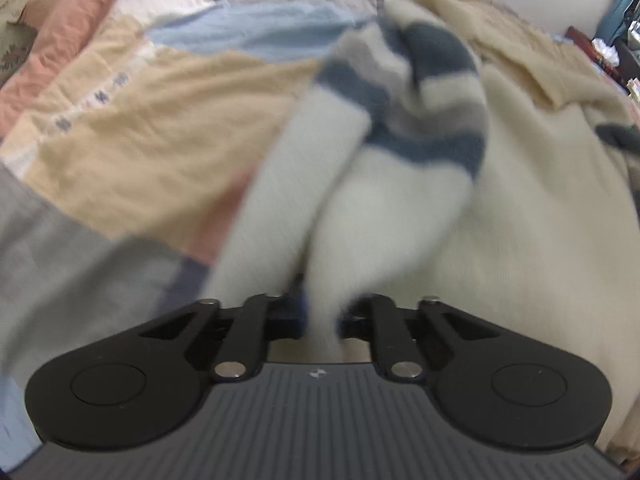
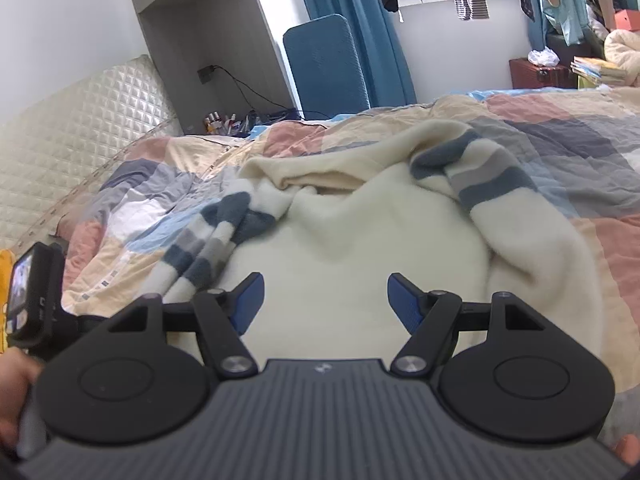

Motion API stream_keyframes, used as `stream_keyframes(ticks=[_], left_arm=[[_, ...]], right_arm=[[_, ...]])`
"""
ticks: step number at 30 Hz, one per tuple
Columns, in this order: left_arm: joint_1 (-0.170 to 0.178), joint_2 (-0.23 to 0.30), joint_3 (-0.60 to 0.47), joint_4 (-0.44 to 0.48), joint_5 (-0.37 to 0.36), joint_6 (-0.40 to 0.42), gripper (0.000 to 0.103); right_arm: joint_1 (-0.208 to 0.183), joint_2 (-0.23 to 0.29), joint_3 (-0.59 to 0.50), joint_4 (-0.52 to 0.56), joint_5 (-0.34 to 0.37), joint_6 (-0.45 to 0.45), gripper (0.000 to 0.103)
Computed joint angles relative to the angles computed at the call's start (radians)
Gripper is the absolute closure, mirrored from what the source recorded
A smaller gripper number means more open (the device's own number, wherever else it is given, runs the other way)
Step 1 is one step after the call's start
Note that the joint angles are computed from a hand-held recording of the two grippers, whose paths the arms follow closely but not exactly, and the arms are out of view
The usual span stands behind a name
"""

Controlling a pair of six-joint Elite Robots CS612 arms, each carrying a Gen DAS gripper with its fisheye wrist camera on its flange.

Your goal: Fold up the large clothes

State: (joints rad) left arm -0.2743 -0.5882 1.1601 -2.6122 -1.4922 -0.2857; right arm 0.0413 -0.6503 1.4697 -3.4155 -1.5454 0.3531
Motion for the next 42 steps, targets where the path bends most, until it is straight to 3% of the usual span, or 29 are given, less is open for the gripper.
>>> stream_keyframes(ticks=[3,8,14,17,19,24,29,33,35,42], left_arm=[[0.017,0.004,-0.043,-0.009,0.050,0.035,0.094],[0.059,0.047,-0.176,0.034,0.133,0.001,0.095],[0.090,0.196,-0.421,0.094,0.266,-0.004,0.095],[0.101,0.287,-0.545,0.171,0.278,-0.036,0.095],[0.102,0.330,-0.593,0.170,0.285,-0.010,0.094],[0.105,0.365,-0.641,0.147,0.269,0.034,0.094],[0.119,0.332,-0.585,0.111,0.197,0.020,0.087],[0.128,0.274,-0.499,0.077,0.133,-0.027,0.056],[0.125,0.232,-0.430,0.027,0.128,-0.029,0.046],[0.107,0.087,-0.204,-0.170,0.041,0.014,0.044]], right_arm=[[-0.006,0.004,-0.002,0.013,0.012,0.023,0.031],[-0.009,0.019,-0.027,0.008,0.027,0.045,0.032],[-0.010,0.044,-0.075,0.053,0.037,0.055,0.032],[-0.011,0.058,-0.100,0.084,0.038,0.060,0.032],[-0.011,0.065,-0.114,0.105,0.034,0.047,0.032],[-0.014,0.083,-0.146,0.141,0.016,0.057,0.032],[-0.015,0.096,-0.170,0.156,0.023,0.059,0.032],[-0.014,0.091,-0.161,0.153,0.014,0.060,0.032],[-0.013,0.087,-0.154,0.146,0.006,0.061,0.032],[-0.009,0.065,-0.117,0.113,-0.025,0.058,0.032]])
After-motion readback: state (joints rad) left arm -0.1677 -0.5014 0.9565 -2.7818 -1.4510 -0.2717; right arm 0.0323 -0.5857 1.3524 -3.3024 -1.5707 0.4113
